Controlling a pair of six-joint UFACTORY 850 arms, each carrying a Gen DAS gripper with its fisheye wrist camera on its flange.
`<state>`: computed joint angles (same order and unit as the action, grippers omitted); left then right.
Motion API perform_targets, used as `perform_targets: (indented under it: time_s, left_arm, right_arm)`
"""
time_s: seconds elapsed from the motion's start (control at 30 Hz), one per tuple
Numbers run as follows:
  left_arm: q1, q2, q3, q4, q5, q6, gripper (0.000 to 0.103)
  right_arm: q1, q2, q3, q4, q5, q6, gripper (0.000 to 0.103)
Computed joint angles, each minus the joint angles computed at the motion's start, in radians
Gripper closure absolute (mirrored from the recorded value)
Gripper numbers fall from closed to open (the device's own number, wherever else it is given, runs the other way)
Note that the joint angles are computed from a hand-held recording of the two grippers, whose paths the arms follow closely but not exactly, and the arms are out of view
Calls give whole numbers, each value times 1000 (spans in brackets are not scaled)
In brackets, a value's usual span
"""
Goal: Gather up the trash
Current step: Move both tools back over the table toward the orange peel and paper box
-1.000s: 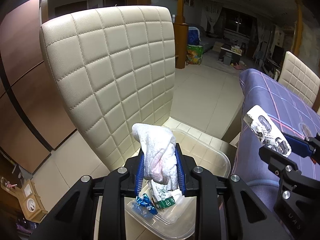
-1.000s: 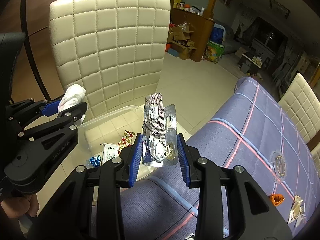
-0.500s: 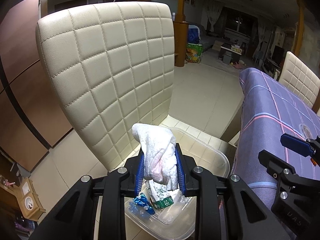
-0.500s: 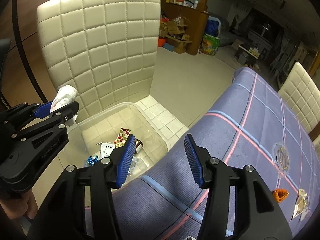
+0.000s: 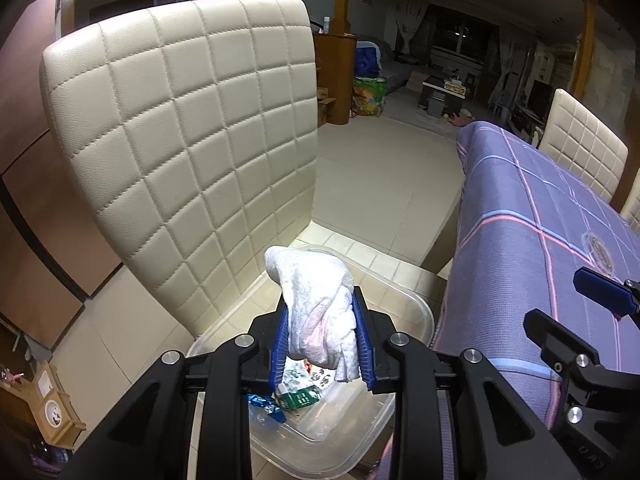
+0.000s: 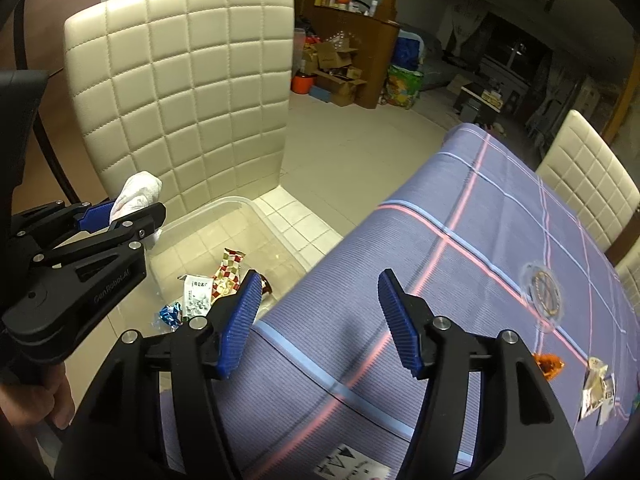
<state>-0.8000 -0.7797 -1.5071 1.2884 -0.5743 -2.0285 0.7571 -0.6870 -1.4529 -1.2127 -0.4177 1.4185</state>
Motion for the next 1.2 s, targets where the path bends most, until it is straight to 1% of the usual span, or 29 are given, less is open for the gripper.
perform_targets:
  time_s: [0.1,0.13,0.17,0.2,0.27,0.3,0.33,0.5,0.7,0.8,0.9,1.03,1.2]
  left_arm:
    - [2,-1,-6,1,11,-6,74]
    - [3,-3,-12,-13,15,4,71]
    - [3,-6,-17,-27,18,13,63]
    - [3,-7,-20,-36,18,17,50]
    - [-2,-11,-30,-50,3,34,35]
    - [-7,-15,-37,-63,-14,54,34]
    - [-12,-19,-46,-80,-35,76,33]
    - [-26,-4,-41,-78,-44,70,33]
    - [-55,-1,-64,-93,-51,102,33]
    - [-80,-18,-103,-108,-52,133,33]
    - [-109,-48,-166,-136,-39,200,33]
    - [-150,-108,-282,-184,-30,320,33]
    - [-183,-199,-442,-286,-23,485,33]
  right_arm:
    - [-5,15,20,-11,0,22,41]
    - [-7,19,26,-11,2,25,41]
    - [-8,22,31,-14,4,29,41]
    - [-10,28,38,-19,4,35,41]
    - [-12,34,46,-23,6,39,41]
    - [-12,37,51,-22,8,37,41]
    - [-13,39,54,-17,8,31,41]
    - [-18,61,86,-32,5,62,41]
    - [-30,131,182,-123,-11,188,41]
    - [-43,178,247,-161,-20,259,41]
    - [-58,223,312,-191,-34,328,41]
    - [-86,296,412,-233,-60,416,41]
    - [-146,393,548,-285,-81,537,41]
